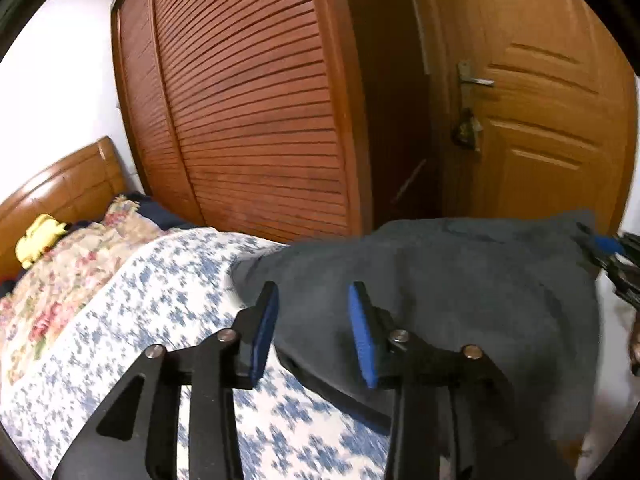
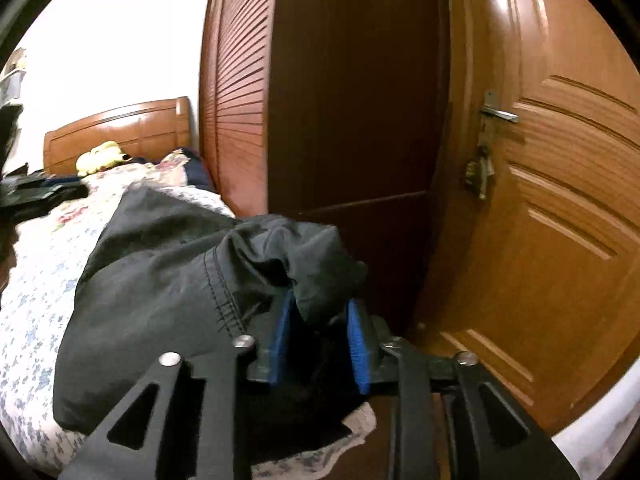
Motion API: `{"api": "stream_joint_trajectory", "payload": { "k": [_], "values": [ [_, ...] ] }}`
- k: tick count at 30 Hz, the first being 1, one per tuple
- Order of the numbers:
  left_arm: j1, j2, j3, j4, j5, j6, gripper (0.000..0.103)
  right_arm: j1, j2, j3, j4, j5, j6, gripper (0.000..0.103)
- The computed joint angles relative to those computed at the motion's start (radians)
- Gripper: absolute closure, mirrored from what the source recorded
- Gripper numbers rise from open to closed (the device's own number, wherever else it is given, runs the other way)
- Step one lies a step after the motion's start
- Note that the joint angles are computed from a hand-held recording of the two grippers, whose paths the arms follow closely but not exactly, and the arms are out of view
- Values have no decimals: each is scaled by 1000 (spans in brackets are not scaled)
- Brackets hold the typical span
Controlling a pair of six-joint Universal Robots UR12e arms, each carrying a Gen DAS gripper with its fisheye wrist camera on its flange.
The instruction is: Fold large clothes
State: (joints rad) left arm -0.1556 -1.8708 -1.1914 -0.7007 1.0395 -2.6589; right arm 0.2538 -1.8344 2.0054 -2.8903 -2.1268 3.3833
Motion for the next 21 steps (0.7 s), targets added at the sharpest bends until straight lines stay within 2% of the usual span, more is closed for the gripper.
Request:
{"api": "stream_joint_trajectory", "payload": {
  "k": [1, 3, 5, 6, 8, 12, 18, 19, 21],
  "values": [
    [10, 17, -23, -7, -21, 13, 63, 19, 1, -3, -7, -30, -1, 52],
    [26, 46, -67, -9, -52, 32, 61, 42, 6, 0, -41, -65, -13, 43],
    [44, 72, -110, -8, -94, 42, 49, 58, 16, -5, -60, -74, -23, 41],
    [54, 85, -133, -9, -120, 45, 47, 64, 24, -11, -70, -67, -30, 41],
    [72, 110, -173, -29, -169, 57, 35, 73, 27, -19, -82, -32, -50, 40],
    [90, 148, -239, -5, -201, 72, 26, 90, 50, -42, -64, -13, -70, 40],
    [113, 186, -292, 17, -232, 85, 22, 36, 69, -72, 107, 87, -5, 40],
    [117, 189, -297, 23, -237, 83, 22, 27, 71, -78, 159, 98, 15, 39],
    [126, 199, -314, 44, -249, 79, 22, -1, 69, -76, 185, 154, 70, 39]
  ]
}}
